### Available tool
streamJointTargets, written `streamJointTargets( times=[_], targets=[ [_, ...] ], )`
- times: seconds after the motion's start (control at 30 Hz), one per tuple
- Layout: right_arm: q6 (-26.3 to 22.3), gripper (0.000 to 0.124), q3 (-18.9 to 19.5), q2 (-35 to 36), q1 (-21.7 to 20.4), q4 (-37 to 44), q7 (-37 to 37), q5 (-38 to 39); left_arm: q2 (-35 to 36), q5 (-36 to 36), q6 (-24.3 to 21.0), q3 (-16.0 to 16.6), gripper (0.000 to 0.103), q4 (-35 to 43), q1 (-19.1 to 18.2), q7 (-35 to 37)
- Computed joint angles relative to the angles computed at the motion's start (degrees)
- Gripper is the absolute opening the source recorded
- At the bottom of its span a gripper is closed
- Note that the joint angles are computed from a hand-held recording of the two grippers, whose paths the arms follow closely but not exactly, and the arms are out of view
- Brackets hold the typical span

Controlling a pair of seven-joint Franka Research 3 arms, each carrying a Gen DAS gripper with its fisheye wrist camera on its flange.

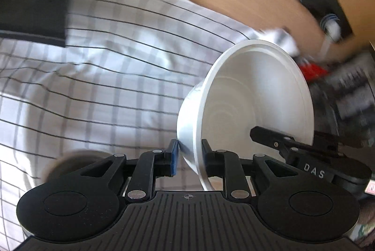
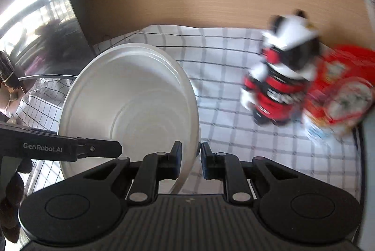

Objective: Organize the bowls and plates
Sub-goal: 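Move both tools to the orange-labelled white bowl and grip its rim, then carry the white bowl and lower it into the blue bowl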

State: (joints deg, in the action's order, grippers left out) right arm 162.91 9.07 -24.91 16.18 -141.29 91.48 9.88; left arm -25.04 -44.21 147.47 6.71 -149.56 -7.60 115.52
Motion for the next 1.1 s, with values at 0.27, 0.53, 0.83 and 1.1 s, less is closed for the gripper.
streamJointTargets(
  times=[0.27, 0.53, 0.83, 1.1],
  targets=[
    [-1.76, 0.017, -3.46, -12.67, -1.25, -12.51, -0.95, 2.91, -2.28, 0.77, -3.09, -3.28, 0.027, -2.94, -5.42, -1.76],
    [-3.0, 0.017, -4.2, -13.26, -3.23, -18.1, -0.99, 4.24, 2.34, -2.42, -3.88, -5.22, 0.027, -4.42, -7.97, -2.28],
    [-0.42, 0.017, -6.15, -8.9, -3.38, -18.12, -3.66, 5.24, 1.96, -4.36, 1.82, -7.86, 0.027, -7.28, -8.66, -3.47],
    [0.76, 0.018, -6.5, -6.57, -2.96, -16.72, -7.48, 6.63, 3.02, -1.85, 6.2, -7.66, 0.03, -7.22, -10.85, -6.27]
  ],
)
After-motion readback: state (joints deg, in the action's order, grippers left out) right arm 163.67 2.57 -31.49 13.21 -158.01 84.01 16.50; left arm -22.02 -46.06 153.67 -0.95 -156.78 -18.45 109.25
